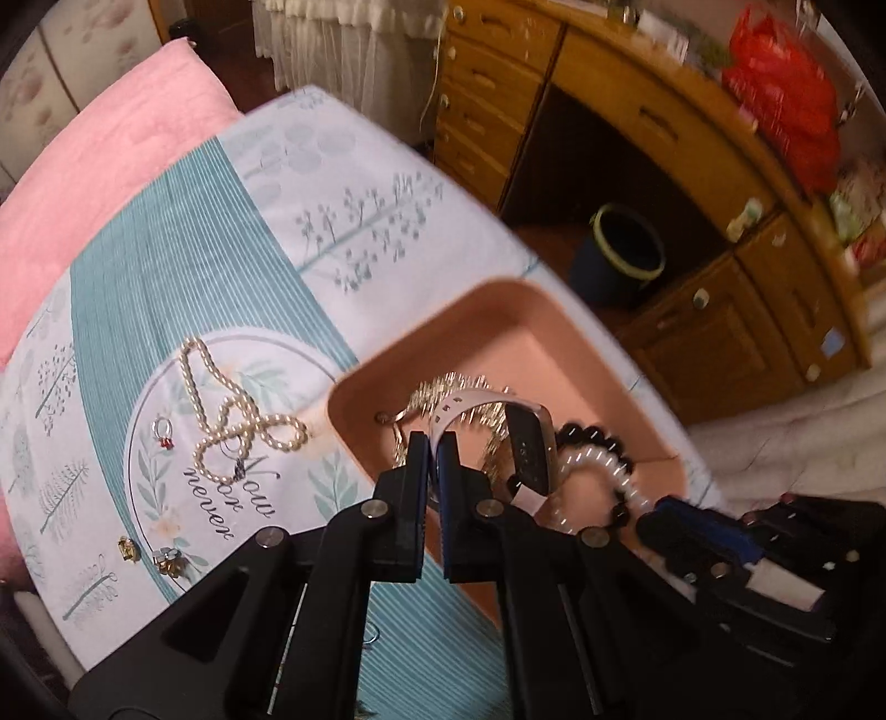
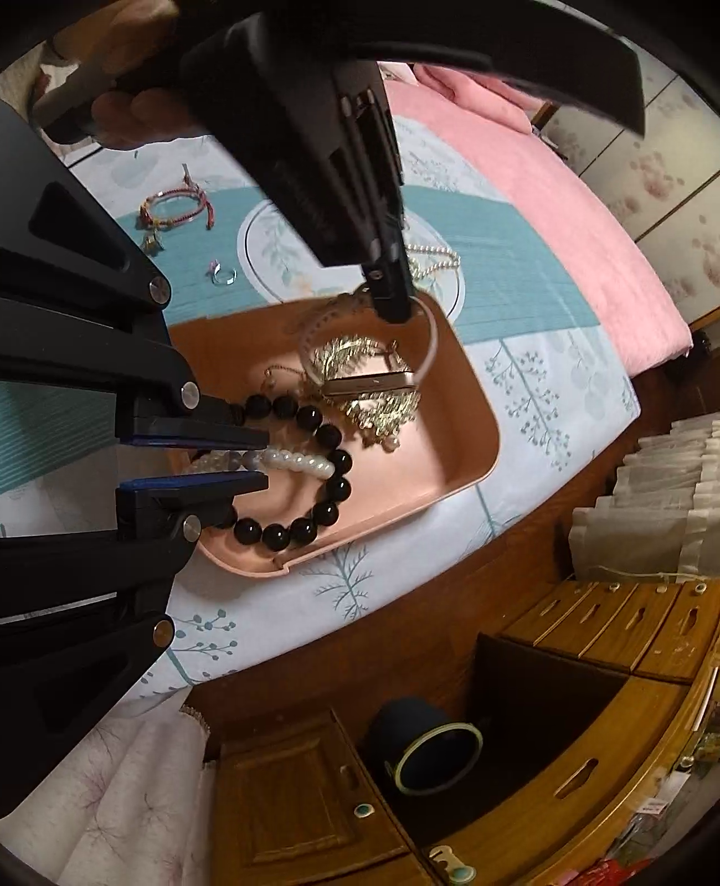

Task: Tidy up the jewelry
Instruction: 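Carry watch and pearl bracelet into the pink box and open both tools, then withdraw both tools from the box toward the remaining jewelry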

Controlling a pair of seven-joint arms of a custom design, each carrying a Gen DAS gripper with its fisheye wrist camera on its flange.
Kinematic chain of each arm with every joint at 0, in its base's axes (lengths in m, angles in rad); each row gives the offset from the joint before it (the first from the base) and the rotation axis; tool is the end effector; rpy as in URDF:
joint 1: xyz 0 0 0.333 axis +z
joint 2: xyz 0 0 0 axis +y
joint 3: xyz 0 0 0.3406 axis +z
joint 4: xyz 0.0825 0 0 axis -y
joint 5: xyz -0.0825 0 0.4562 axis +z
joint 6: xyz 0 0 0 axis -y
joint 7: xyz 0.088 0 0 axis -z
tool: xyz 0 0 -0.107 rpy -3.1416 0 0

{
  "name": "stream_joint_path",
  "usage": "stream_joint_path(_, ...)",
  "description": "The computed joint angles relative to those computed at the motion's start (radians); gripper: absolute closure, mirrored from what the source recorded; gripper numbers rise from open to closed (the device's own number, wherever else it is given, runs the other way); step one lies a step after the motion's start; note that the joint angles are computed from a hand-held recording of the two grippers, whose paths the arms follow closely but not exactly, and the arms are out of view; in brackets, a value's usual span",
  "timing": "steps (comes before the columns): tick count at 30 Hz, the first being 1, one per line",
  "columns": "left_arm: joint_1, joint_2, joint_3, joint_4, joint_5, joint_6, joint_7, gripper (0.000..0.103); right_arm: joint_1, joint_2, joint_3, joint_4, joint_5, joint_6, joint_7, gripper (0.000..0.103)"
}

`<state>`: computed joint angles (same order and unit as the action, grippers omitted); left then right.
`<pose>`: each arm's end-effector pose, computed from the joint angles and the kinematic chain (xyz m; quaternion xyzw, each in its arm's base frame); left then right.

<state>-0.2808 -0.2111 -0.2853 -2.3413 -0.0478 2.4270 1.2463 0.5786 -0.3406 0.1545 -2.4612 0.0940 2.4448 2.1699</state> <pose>0.4679 -0.3004 0.4298 -0.6215 0.7700 -0.1320 0.0589 0.3813 0.3447 0.4381 -0.7224 0.6727 -0.0097 0.1601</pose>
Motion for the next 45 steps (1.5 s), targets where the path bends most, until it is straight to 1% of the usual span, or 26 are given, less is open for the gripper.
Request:
stream_joint_path(3,0.001,0.009,-0.005,-0.001,0.024,-0.007,-0.001,0.101,-0.002,0.017,0.001,0.003,-0.004,0.01,0.003,0.094)
stream_joint_path(6,0.003,0.013,-0.007,-0.001,0.051,-0.013,-0.01,0.101,-0.007,0.036,0.008,0.012,-0.017,0.011,0.009,0.081)
stream_joint_path(7,0.003,0.013,-0.004,-0.001,0.048,-0.014,-0.006,0.101,-0.008,0.037,0.011,0.012,-0.024,0.013,0.014,0.074)
stream_joint_path(8,0.003,0.01,-0.003,-0.005,0.047,-0.013,-0.006,0.1,-0.011,0.042,0.014,0.011,-0.034,0.022,0.018,0.069)
stream_joint_path(12,0.007,0.009,0.007,-0.004,0.038,-0.021,0.011,0.098,-0.014,0.059,0.021,0.02,-0.066,0.027,0.029,0.067)
stream_joint_path(13,0.007,0.005,0.009,-0.006,0.032,-0.021,0.017,0.095,-0.013,0.059,0.019,0.02,-0.064,0.028,0.028,0.067)
stream_joint_path(14,0.007,0.003,0.01,-0.006,0.026,-0.018,0.023,0.085,-0.013,0.061,0.018,0.022,-0.063,0.027,0.027,0.067)
stream_joint_path(15,0.008,-0.003,0.012,-0.011,0.02,-0.01,0.027,0.069,-0.012,0.063,0.016,0.023,-0.06,0.031,0.026,0.067)
stream_joint_path(17,0.011,-0.02,0.011,-0.023,0.015,0.012,0.024,0.049,-0.013,0.065,0.017,0.025,-0.063,0.035,0.026,0.067)
stream_joint_path(19,0.017,-0.037,0.007,-0.035,0.022,0.031,0.012,0.048,-0.014,0.067,0.019,0.026,-0.07,0.039,0.028,0.067)
stream_joint_path(24,0.03,-0.054,0.003,-0.04,0.032,0.024,-0.018,0.048,-0.017,0.056,0.026,0.026,-0.099,0.039,0.039,0.067)
stream_joint_path(30,0.043,-0.099,-0.007,-0.068,0.062,0.044,-0.045,0.048,-0.013,0.04,0.031,0.02,-0.119,0.05,0.047,0.067)
stream_joint_path(38,0.045,-0.151,-0.009,-0.105,0.065,0.027,-0.041,0.049,-0.008,0.013,0.038,0.01,-0.147,0.058,0.079,0.067)
stream_joint_path(45,0.057,-0.249,-0.005,-0.169,0.055,0.031,-0.039,0.049,0.003,-0.014,0.055,0.025,-0.188,0.049,0.091,0.067)
